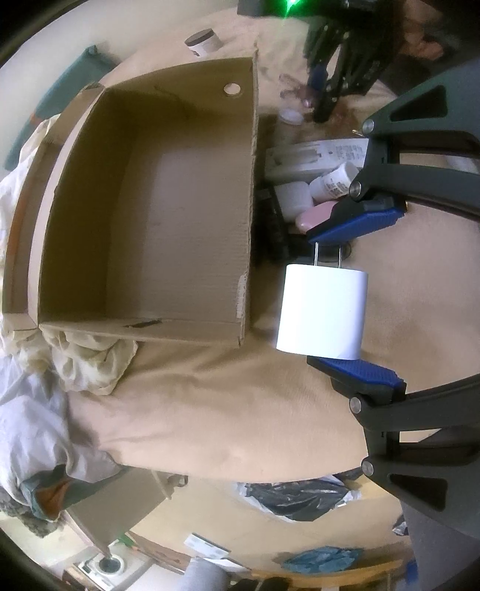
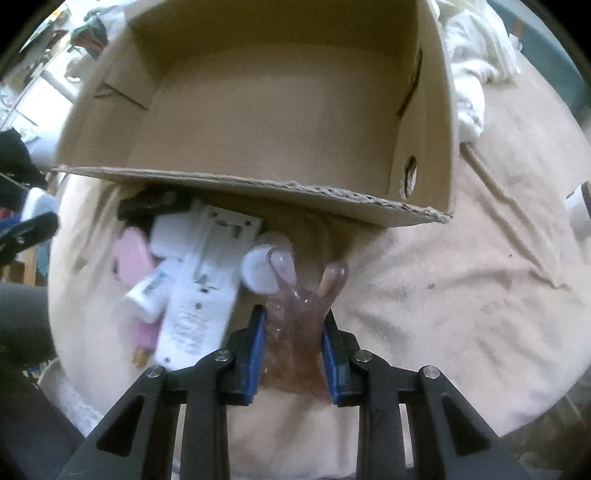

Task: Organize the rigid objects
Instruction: 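Lift the white charger with the left tool while the right tool lifts the pink clip, then lower the charger into the box and open the left tool while the right tool drops the clip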

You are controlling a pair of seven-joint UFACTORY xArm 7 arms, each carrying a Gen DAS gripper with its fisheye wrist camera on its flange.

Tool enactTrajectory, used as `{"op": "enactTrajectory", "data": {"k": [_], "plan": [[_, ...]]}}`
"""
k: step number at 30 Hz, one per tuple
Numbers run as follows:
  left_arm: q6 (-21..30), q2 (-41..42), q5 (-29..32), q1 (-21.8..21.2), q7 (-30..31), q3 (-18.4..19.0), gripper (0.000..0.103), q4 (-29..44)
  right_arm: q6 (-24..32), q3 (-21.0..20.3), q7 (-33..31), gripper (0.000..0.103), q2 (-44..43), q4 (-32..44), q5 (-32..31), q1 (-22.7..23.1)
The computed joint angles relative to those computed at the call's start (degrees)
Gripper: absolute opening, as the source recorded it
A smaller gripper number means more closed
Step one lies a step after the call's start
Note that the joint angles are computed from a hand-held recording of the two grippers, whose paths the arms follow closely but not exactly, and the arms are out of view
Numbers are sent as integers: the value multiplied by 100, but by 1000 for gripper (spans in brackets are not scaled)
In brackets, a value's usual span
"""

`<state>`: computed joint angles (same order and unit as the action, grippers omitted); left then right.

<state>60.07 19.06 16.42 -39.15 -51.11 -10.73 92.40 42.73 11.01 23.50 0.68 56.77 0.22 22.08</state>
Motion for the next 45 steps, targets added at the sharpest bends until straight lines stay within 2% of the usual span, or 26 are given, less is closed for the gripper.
{"op": "enactTrajectory", "data": {"k": [2, 5, 7, 20, 27, 31, 34, 41, 45], "plan": [[15, -1, -4, 0, -3, 0, 55, 1, -58, -100, -312, 28, -487, -385, 271, -110], [48, -21, 20, -10, -40, 7, 55, -18, -192, -124, -453, 26, -747, -589, 342, -165], [39, -42, 41, -13, -54, 5, 55, -45, -276, -37, -298, 16, -812, -658, 276, -142], [59, -161, 276, -62, -194, -4, 55, -108, -265, -77, -532, 16, -1432, -756, 798, -6], [113, -179, 648, -143, -343, 30, 55, 111, -399, -186, -756, 16, -1762, -588, 1066, -40], [382, 21, 1216, -352, -347, 115, 55, 606, -453, -248, -939, 16, -1698, -235, 1121, -110], [491, 203, 1345, -427, -157, 155, 55, 990, -456, -269, -1082, 16, -1514, 113, 1093, -179], [648, 1040, 947, -461, 417, 368, 55, 2287, -439, -269, -1334, 16, -773, 891, 1004, -335], [929, 1769, 712, -583, 719, 586, 55, 3317, -440, -251, -1427, 16, -309, 1215, 1017, -381]]}}
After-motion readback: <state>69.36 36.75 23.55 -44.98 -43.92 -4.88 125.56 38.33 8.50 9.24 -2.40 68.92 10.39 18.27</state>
